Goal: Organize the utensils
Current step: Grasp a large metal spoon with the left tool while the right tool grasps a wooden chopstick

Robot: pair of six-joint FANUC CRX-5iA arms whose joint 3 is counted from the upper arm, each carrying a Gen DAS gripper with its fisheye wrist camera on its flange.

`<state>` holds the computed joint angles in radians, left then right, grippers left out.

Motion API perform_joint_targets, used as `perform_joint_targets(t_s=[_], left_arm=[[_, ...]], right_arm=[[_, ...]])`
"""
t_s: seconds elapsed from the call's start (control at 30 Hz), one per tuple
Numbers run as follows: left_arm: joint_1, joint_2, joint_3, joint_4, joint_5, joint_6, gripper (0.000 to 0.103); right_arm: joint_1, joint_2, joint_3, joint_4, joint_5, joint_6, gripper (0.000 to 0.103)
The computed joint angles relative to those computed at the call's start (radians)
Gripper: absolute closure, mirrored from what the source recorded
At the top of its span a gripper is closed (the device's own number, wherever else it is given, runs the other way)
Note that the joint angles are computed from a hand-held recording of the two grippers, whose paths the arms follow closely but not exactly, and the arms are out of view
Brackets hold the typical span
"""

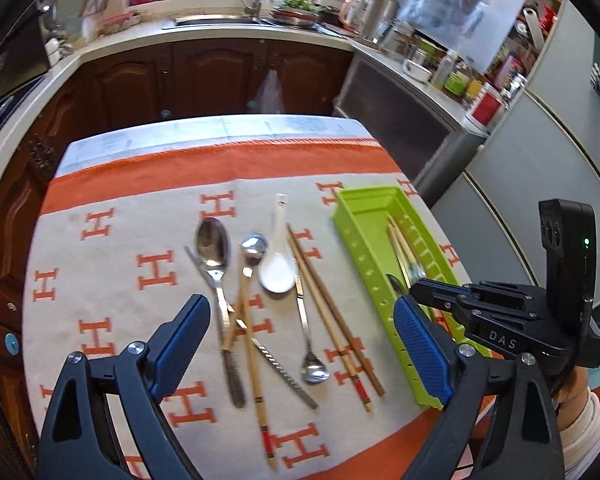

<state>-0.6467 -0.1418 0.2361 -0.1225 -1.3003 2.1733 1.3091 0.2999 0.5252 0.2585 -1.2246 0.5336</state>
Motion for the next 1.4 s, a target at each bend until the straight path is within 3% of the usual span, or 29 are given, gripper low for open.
perform_joint_targets(t_s=[0.23, 0.3, 0.37, 0.5, 0.57, 0.67, 1.03, 1.27, 1.33, 1.4], left_arm=[[0.079, -0.075, -0.056, -0.039, -0.026, 0.032, 0.012], [0.102, -0.09, -0.08, -0.04, -0.022, 0.033, 0.02], [0.144, -0.105, -0.119, -0.005, -0.008, 0.009, 0.034], [0.197, -0.109, -0.187, 0.058, 0.021, -0.027, 0.054], [0.216, -0.106, -0.217, 0.091, 0.038, -0.046, 0.07], [0.245, -0.099, -0.267, 0.147, 0.075, -0.082, 0.083], [0.261, -0.043, -0.33, 0.238, 0.14, -0.176, 0.093], [0.267, -0.031, -0.35, 0.266, 0.161, -0.202, 0.094], [0.27, -0.022, -0.351, 0.275, 0.16, -0.202, 0.094], [0.273, -0.016, -0.354, 0.286, 0.161, -0.204, 0.094]], right_arm=[[-0.024, 0.128, 0.211, -0.08, -0.059, 0.08, 0.099], [-0.036, 0.165, 0.271, -0.111, -0.071, 0.097, 0.099], [-0.048, 0.212, 0.345, -0.144, -0.093, 0.115, 0.099], [-0.069, 0.294, 0.466, -0.186, -0.133, 0.127, 0.083], [-0.081, 0.339, 0.529, -0.198, -0.158, 0.126, 0.082], [-0.097, 0.413, 0.644, -0.203, -0.218, 0.129, 0.082], [-0.108, 0.589, 0.922, -0.36, -0.374, 0.175, 0.082], [-0.108, 0.575, 0.853, -0.396, -0.35, 0.139, 0.082], [-0.108, 0.551, 0.801, -0.398, -0.311, 0.142, 0.095], [-0.105, 0.526, 0.754, -0.392, -0.275, 0.139, 0.095]])
